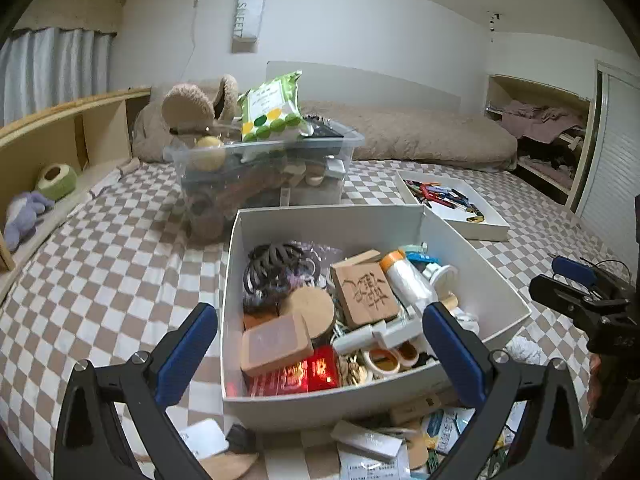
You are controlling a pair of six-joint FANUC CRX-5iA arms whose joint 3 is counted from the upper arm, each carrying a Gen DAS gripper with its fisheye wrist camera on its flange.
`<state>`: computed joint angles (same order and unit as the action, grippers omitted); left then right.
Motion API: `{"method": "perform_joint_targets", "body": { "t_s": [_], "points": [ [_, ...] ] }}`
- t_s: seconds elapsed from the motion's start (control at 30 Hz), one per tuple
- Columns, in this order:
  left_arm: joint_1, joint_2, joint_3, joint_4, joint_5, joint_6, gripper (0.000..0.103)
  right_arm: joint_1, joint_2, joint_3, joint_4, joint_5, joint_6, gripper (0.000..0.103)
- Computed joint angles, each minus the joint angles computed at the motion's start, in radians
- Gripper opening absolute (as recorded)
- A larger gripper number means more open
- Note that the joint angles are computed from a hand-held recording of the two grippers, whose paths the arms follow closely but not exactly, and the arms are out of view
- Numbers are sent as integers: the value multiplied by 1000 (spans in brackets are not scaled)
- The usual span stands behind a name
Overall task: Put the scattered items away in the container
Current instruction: 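Withdraw both open tools from the box back toward the scattered items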
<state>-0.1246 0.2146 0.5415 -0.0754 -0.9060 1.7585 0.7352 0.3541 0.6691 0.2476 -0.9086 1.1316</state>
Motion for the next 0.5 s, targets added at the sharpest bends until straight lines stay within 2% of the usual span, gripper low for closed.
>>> {"method": "perform_joint_targets", "body": {
  "t_s": [0.5],
  "points": [
    [2,-105,-189,22,43,17,103,29,-103,-204,56,23,-75,103]
  ]
}}
